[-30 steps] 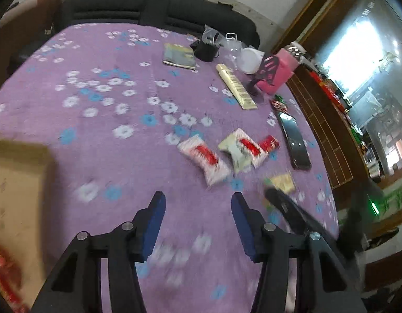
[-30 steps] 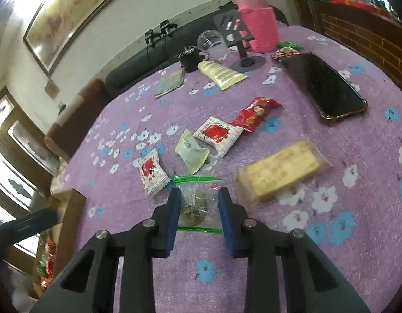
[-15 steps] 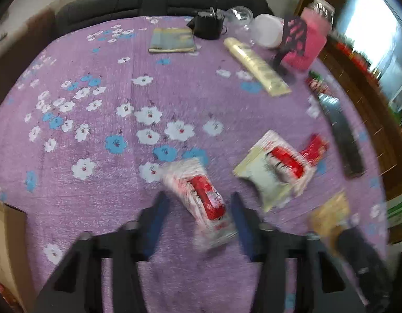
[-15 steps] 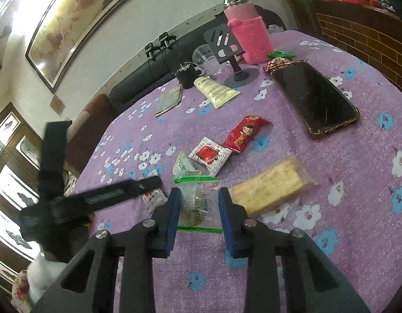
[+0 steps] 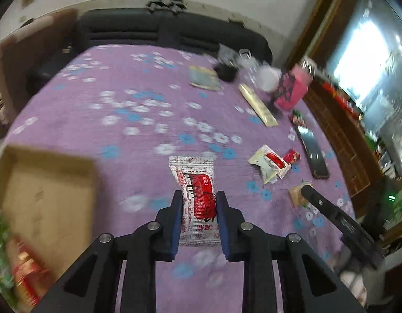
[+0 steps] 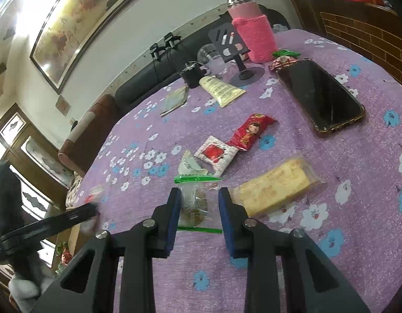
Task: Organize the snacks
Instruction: 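Carry the zip bag and white-red packet into the cardboard tray and open both grippers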
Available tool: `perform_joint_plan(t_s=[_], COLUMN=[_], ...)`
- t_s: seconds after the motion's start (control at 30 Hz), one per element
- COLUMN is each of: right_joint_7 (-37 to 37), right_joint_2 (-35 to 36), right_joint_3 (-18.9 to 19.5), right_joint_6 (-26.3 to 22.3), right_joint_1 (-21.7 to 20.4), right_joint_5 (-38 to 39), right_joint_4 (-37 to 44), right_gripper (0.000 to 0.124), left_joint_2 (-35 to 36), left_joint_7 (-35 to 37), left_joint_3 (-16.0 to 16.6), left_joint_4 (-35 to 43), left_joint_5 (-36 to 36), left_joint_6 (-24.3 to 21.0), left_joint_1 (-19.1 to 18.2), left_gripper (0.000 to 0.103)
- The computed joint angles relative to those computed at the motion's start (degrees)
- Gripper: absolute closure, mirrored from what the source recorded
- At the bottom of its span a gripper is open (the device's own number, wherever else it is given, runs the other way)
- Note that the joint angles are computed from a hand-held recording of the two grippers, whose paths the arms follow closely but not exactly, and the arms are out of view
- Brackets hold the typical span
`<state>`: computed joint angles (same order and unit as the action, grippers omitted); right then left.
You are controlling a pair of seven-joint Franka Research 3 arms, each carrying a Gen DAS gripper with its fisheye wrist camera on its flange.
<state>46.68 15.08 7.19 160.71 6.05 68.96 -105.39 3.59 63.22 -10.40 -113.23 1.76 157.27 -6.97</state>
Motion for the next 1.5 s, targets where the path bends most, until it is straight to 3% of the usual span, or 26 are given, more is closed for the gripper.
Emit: perform_joint_plan(t_s=[0.17,0.33,0.53,0.8,1.17,1.37,1.5], right_joint_7=[-3.15,-2.10,-0.77,7.39,14.20,15.77,16.47], right_joint_2=[-1.08,-3.54,-6.39,-2.97,-0.10,0.54,-0.30], right_joint_3=[0.80,1.15,2.49,4.37,5.18,5.36,5.33], right_joint_6=[1.24,0.14,-3.93,-6.39,-8.24,-8.37,-6.96], right_joint_1=[0.94,3.63,9.42,17.13,21.39,22.10,22.62], right_joint_5=[1.00,-2.17,-7.69,-21.95,-34.09,-36.86,-38.74], right_joint_4=[-1.11,-2.59,-2.89,1.72,2.51,1.72,0.05], right_gripper=[0.096,0.095,0.095,0.095,0.095,0.093,0.091], left_joint_2=[-11.69,-16.85,-15.17,-12.13,-11.36,-14.81,-19.73], left_joint_7=[-1.86,-2.83,-2.21,-1.21,1.91,3.86,-0.14], left_joint_3=[2.89,6.39,7.97,8.05,8.61,9.09,7.93], left_joint_4=[-12.17,-18.52,-19.44,-17.28,-17.48,-19.75,-22.81], left_joint_5=[0.61,0.73,-0.40,-2.20,-6.90,-9.59,-5.12], left_joint_6=[2.55,2.78,3.39,2.65,3.13,4.94,7.36], left_joint_1=[2.63,4.66,6.12,7.86,8.59,8.17,9.45], left_gripper=[0.078,0.078,0.078,0.078,0.077,0.068,0.048])
